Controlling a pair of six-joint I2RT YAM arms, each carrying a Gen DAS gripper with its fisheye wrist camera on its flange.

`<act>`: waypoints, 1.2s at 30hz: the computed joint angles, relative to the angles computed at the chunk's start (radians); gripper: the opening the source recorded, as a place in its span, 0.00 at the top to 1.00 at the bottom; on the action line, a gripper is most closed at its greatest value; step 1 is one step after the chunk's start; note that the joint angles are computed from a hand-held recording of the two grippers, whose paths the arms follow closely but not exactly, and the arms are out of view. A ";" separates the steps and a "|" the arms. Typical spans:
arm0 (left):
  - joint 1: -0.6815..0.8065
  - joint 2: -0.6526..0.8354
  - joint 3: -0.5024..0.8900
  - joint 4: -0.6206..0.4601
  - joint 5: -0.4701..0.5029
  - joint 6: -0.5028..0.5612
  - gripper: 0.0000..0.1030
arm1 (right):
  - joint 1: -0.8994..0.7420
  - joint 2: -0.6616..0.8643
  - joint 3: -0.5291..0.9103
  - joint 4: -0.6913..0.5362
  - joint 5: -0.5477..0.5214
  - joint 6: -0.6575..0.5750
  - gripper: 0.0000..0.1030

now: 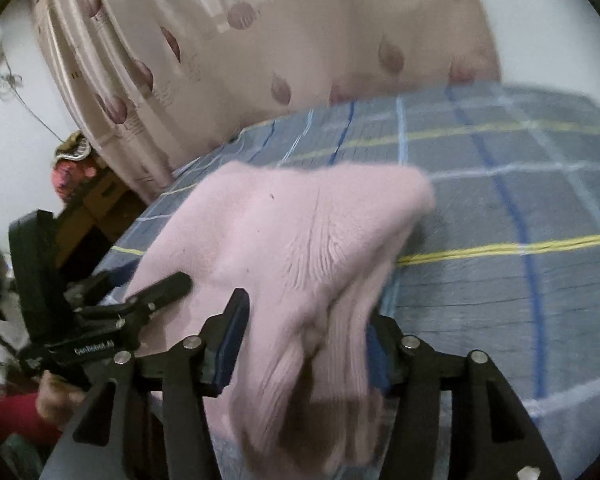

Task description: Fold small clothes

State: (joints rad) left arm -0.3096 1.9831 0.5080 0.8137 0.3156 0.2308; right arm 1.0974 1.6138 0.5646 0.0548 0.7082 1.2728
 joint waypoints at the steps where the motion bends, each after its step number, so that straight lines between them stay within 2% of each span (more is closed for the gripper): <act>1: -0.003 -0.014 -0.023 0.032 -0.022 -0.002 0.07 | 0.026 -0.004 0.013 -0.042 0.037 0.031 0.37; 2: -0.009 -0.037 -0.059 0.084 -0.051 -0.005 0.06 | 0.056 -0.009 0.026 -0.088 0.081 0.070 0.35; 5: 0.012 -0.091 -0.136 0.195 -0.050 -0.037 0.00 | 0.123 -0.026 0.059 -0.200 0.178 0.149 0.33; 6: 0.019 -0.117 -0.154 0.210 -0.047 -0.049 0.00 | 0.141 -0.030 0.080 -0.245 0.203 0.173 0.33; 9: 0.046 -0.234 -0.206 0.216 -0.037 -0.078 0.00 | 0.161 -0.053 0.095 -0.278 0.226 0.182 0.32; 12: 0.053 -0.350 -0.221 0.157 -0.053 -0.093 0.00 | 0.185 -0.065 0.123 -0.322 0.251 0.186 0.31; 14: 0.071 -0.445 -0.233 0.098 -0.007 -0.100 0.00 | 0.190 -0.065 0.137 -0.325 0.255 0.173 0.31; 18: 0.069 -0.572 -0.259 0.043 0.016 -0.087 0.00 | 0.202 -0.061 0.166 -0.344 0.264 0.160 0.31; 21: 0.025 -0.644 -0.271 -0.006 -0.048 -0.081 0.00 | 0.207 -0.064 0.171 -0.350 0.272 0.161 0.31; 27: 0.001 -0.646 -0.236 -0.109 -0.009 -0.050 0.00 | 0.218 -0.062 0.177 -0.373 0.280 0.183 0.31; 30: -0.020 -0.610 -0.232 -0.101 -0.026 -0.041 0.00 | 0.219 -0.050 0.194 -0.417 0.286 0.207 0.30; 32: -0.025 -0.586 -0.231 -0.103 -0.016 -0.034 0.00 | 0.222 -0.031 0.225 -0.484 0.295 0.243 0.29; 36: -0.015 -0.512 -0.226 -0.063 -0.010 -0.092 0.00 | 0.232 0.086 0.391 -0.824 0.302 0.452 0.26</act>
State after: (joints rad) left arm -0.3242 1.4714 0.2820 0.7504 0.3057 0.1391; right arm 1.3289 1.6999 0.9557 -0.7695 1.0102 1.7243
